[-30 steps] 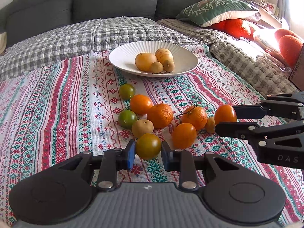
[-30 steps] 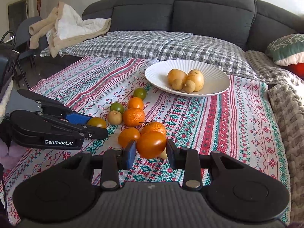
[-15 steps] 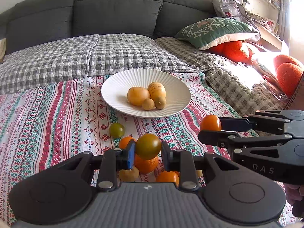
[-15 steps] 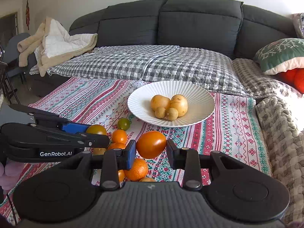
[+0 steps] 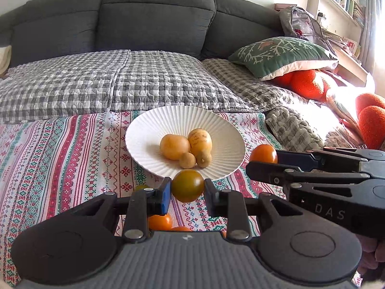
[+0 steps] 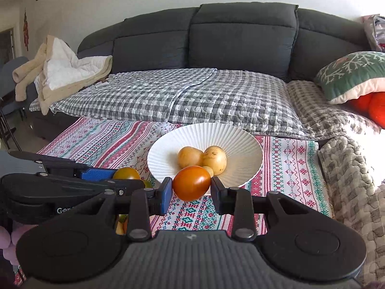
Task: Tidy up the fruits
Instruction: 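Lift both tomatoes and carry them toward the white plate, then lower both tomatoes into the white plate and open both tools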
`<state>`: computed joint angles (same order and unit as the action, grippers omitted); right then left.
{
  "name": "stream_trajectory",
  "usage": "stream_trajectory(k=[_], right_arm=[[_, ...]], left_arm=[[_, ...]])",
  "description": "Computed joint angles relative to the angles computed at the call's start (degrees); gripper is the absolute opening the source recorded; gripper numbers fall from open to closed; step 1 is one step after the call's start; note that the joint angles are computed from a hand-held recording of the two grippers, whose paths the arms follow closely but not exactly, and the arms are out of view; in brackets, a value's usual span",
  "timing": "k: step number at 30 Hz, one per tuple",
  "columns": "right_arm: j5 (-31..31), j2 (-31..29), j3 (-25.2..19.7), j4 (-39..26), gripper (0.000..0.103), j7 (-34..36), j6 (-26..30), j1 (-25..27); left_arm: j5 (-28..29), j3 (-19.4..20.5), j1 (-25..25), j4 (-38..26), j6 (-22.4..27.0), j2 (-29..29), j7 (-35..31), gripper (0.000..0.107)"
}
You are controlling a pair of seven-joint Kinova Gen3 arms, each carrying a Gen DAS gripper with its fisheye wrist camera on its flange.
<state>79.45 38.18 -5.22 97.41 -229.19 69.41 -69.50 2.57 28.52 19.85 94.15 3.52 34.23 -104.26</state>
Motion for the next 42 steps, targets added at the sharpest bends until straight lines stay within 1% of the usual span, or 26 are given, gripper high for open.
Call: stream_trajectory(k=[4,9,16,20,24,28,30,33,38,42], right_arm=[[0.66,-0.62,0.15,0.99,0.031,-1.66,-1.18,1.21],[1.62,-0.99,0.17,2.19,0.031,-3.28,-2.85,3.09],[7.51,-2.09,-0.90,6.01,0.031,-11.47,-8.19,7.06],[8.40,-1.97,-1.89,5.97,0.031,-10.82,-10.18,8.87],[7.27,-1.70,-2.10,5.36,0.031,-8.68,-11.54,9.89],[5.80,-1.46,-1.50,5.04,0.031,-7.81,-11.54,9.93],[5.29,-1.39,-1.12,5.20,0.031,-8.18,-11.49,9.96],[4.62,-1.26,-0.73,5.34,0.031,-8.46,-11.57,10.18],[4.18,-0.82,-0.15,5.28,0.031,-8.37,-11.26,10.06],[4.90,-0.78,-0.04,5.58,0.031,-9.14,-11.25,10.06]], left_arm=[[0.07,-2.11,1.71,-1.65,0.86,0.60,0.45,0.026],[0.54,-2.76,1.83,-3.72,2.67,1.57,0.34,0.026],[0.93,-0.62,-0.11,-6.31,3.17,4.04,-2.49,0.026],[0.91,-0.86,0.59,-8.35,3.86,5.79,-3.98,0.026],[1.41,-4.42,3.87,-10.96,5.65,6.93,-3.75,0.026],[2.10,-5.59,5.33,-12.91,6.16,8.09,-3.64,0.026],[2.32,-6.70,6.47,-14.59,7.34,8.75,-3.26,0.026],[2.16,-9.71,9.00,-16.75,8.69,9.48,-2.34,0.026],[1.57,-11.07,10.31,-18.28,8.91,10.46,-2.24,0.026],[1.31,-11.11,10.47,-19.16,9.36,11.02,-2.47,0.026]])
